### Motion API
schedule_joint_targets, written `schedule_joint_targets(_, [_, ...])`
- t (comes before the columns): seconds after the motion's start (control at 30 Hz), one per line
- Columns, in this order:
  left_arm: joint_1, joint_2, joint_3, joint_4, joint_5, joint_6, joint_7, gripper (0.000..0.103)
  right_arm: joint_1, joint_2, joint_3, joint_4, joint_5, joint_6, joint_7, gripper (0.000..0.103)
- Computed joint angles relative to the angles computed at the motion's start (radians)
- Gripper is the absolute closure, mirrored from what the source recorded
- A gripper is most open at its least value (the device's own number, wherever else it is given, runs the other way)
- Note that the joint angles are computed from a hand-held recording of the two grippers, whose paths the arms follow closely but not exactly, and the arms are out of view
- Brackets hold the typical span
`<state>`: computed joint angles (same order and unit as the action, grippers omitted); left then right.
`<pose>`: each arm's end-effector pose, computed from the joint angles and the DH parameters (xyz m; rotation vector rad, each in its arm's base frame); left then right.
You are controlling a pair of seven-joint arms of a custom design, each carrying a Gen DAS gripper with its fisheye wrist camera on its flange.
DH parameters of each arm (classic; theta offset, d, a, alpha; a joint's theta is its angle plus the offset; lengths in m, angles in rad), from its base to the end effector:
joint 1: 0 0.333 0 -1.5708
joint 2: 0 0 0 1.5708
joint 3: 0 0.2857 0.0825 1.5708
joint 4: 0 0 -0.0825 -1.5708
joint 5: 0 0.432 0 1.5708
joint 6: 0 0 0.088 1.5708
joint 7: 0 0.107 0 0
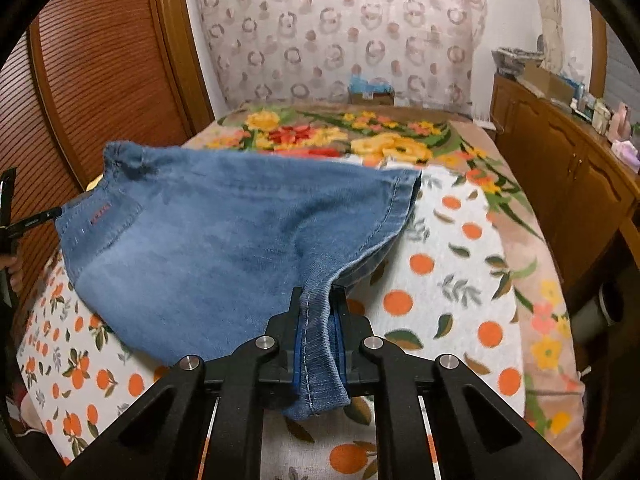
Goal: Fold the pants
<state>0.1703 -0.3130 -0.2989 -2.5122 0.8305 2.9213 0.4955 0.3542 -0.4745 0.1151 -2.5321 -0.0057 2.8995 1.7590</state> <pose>0.5049 -0.1104 0.3933 -1.8542 1.5605 -0.6540 0.4469 0.2291 0.4884 -1.8985 1.4046 -0.5299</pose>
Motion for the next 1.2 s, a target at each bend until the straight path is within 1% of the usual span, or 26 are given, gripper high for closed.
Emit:
schedule_joint_targets(0.07, [-0.003,-0.036,-0.008,-0.012,0.007,0.001,-0.006,0.099,-0.013,-0.020,0.009,-0.012,-0.011,0.021,0.008,0.092])
schedule_joint_targets(0.17, [-0.004,-0.082,-0.020,-0.034,0.002,0.008,-0.002,0.099,-0.021,-0.058,0.007,-0.032,-0.019,0.044,0.005,0.092])
schedule_joint_targets(0.27, [-0.013,-0.136,-0.030,-0.068,-0.030,0.021,0.025,0.099,-0.039,-0.101,0.018,-0.054,-0.035,0.055,0.012,0.093])
schedule_joint_targets(0.4, [-0.030,-0.237,-0.048,-0.139,-0.098,0.046,0.059,0.099,-0.049,-0.203,0.018,-0.123,-0.044,0.056,0.018,0.093])
schedule_joint_targets(0.57, [-0.100,-0.367,-0.036,-0.244,-0.198,0.059,0.123,0.099,-0.060,-0.334,0.029,-0.230,-0.048,0.052,0.042,0.093])
schedule_joint_targets(0.63, [-0.127,-0.417,-0.037,-0.288,-0.233,0.058,0.142,0.099,-0.053,-0.386,0.017,-0.269,-0.049,0.039,0.039,0.093])
schedule_joint_targets(0.7, [-0.155,-0.457,-0.039,-0.323,-0.268,0.052,0.162,0.099,-0.051,-0.449,0.022,-0.316,-0.049,0.022,0.048,0.093])
schedule_joint_targets(0.77, [-0.188,-0.499,-0.036,-0.359,-0.304,0.044,0.183,0.099,-0.048,-0.503,0.039,-0.344,-0.049,-0.002,0.068,0.093])
schedule_joint_targets(0.9, [-0.256,-0.589,-0.024,-0.433,-0.375,0.024,0.224,0.099,-0.031,-0.636,0.054,-0.419,-0.053,-0.054,0.106,0.093])
schedule_joint_targets(0.93, [-0.265,-0.601,-0.029,-0.442,-0.391,0.017,0.231,0.099,-0.022,-0.672,0.058,-0.432,-0.054,-0.089,0.116,0.093])
schedule_joint_targets(0.97, [-0.277,-0.616,-0.034,-0.457,-0.407,0.009,0.237,0.099,-0.016,-0.696,0.060,-0.447,-0.055,-0.101,0.126,0.093])
schedule_joint_targets(1.07, [-0.296,-0.625,-0.057,-0.481,-0.451,-0.001,0.255,0.099,0.005,-0.731,0.049,-0.473,-0.054,-0.136,0.143,0.093])
schedule_joint_targets(1.13, [-0.301,-0.616,-0.070,-0.492,-0.478,0.002,0.266,0.099,0.016,-0.730,0.048,-0.476,-0.053,-0.164,0.155,0.093])
schedule_joint_targets(1.2, [-0.301,-0.605,-0.090,-0.496,-0.496,0.000,0.270,0.099,0.022,-0.714,0.035,-0.479,-0.048,-0.169,0.164,0.093])
